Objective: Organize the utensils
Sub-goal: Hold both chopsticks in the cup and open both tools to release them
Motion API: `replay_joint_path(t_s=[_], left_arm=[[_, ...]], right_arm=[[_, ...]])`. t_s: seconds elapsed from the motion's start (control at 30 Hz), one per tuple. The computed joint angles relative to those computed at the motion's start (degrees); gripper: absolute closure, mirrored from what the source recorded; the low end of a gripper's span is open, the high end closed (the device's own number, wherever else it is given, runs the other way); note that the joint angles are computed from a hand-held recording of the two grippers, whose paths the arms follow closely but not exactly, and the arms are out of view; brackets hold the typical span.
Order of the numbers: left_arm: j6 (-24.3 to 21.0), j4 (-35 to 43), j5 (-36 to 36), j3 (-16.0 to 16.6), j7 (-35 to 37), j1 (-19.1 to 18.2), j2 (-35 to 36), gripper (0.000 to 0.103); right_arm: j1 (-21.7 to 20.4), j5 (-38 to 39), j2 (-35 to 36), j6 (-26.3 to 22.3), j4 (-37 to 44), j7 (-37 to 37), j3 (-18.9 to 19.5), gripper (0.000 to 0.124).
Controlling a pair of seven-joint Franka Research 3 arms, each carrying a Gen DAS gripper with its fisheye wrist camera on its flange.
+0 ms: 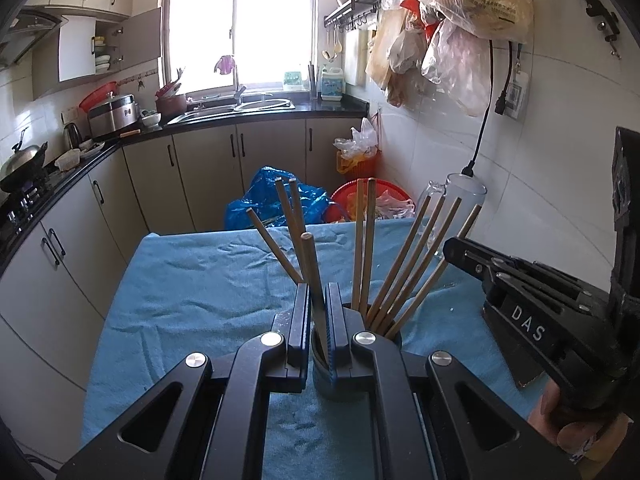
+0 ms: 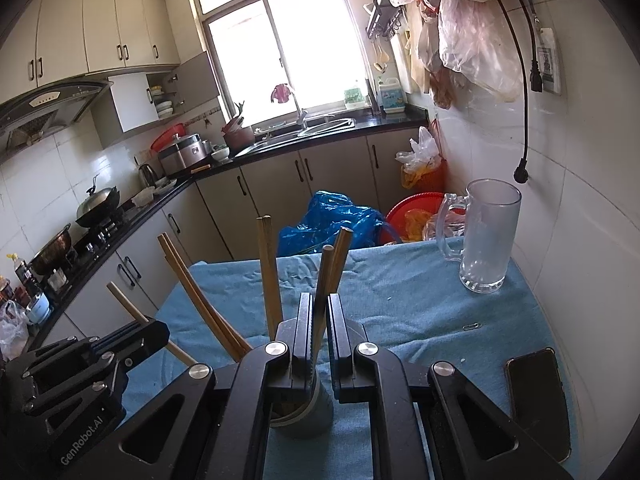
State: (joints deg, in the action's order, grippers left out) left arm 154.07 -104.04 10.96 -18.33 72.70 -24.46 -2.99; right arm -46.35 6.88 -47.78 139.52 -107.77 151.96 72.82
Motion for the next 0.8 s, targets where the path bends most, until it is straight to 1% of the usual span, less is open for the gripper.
replay_joint_path(t_s=[0.13,0.37,0.47,0.53,0.63,0.73,0.8], left_arm=[[0.0,0.5,0.9,-0.1,-0.6,0.0,0.5,0.096],[-0.7,0.7,-1.4,0.1,0.3,0.0,0.5,0.096],[0.0,0.2,-1.9,0.2,0.3,0.1,-0.2,0.096],[0.8,-0.3,-1.3,0.2,0.0,0.2,-0.6,0.096],[0.0,0.2,0.8,-0.1,-0.6,0.2,-0.1,0.096],[-1.0,0.3,0.0,-0.1,-0.3,0.0,0.2,0.096],[-0.4,0.0,0.8,-0.1,-0.9,0.0,0.1,0.096]], right_arm=[[0.0,-0.1,0.1,0.1,-0.1,0.0,0.1,0.116],[0.2,-0.3,0.2,0.4,-0.3,0.0,-0.1,0.116],[0.4,-0.6,0.0,0.8,-0.6,0.3,-0.4,0.116],[0.5,-1.0,-0.5,0.9,-0.7,0.6,-0.6,0.116],[0.2,-1.1,0.2,0.8,-0.5,0.2,-0.1,0.116],[0.2,-0.9,0.5,0.9,-0.7,0.3,0.2,0.116],[0.3,-1.0,0.4,0.8,-0.8,0.2,0.2,0.116]])
